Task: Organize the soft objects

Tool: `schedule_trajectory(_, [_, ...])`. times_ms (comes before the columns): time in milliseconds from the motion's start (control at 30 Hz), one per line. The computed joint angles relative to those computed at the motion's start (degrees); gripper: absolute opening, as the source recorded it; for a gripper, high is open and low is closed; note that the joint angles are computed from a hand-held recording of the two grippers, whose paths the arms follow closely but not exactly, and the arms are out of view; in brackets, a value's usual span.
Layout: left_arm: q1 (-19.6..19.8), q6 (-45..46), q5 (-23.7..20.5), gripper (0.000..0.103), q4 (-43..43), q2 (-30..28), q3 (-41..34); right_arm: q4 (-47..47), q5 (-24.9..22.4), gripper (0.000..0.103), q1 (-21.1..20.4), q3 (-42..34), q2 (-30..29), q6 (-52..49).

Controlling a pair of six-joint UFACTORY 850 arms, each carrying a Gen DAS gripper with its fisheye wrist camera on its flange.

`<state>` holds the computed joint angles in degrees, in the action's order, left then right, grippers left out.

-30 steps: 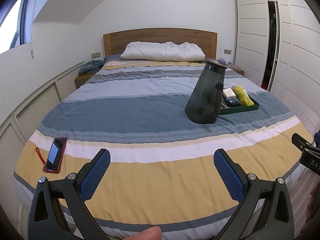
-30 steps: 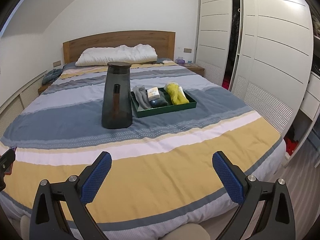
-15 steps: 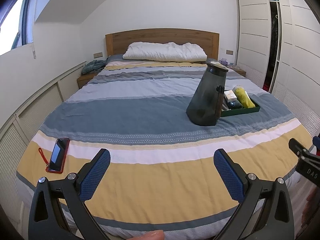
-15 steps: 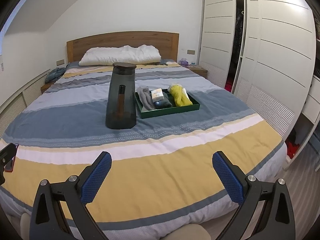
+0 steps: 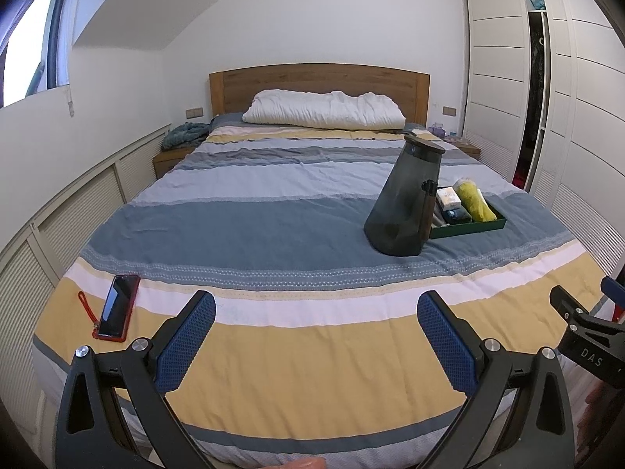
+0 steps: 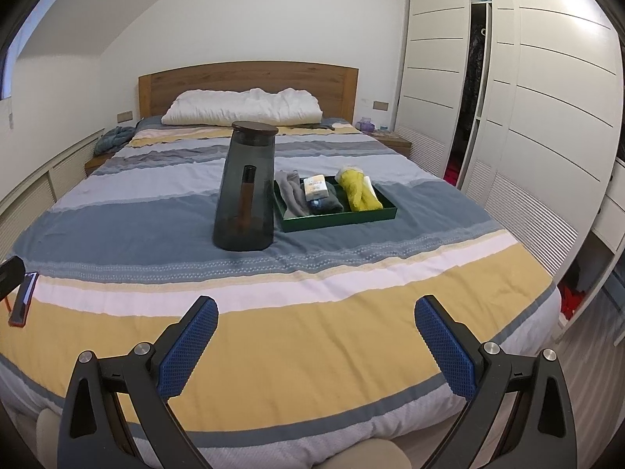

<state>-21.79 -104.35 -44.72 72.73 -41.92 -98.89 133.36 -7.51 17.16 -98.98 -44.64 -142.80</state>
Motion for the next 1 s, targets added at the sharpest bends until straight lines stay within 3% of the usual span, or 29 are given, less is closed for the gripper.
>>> schedule_trajectory(1000, [-0.04, 0.08, 0.43, 0.101, 0.28, 0.38, 0.22, 3.89, -0.29, 0.103, 0.29, -0.18, -0.1, -4.38])
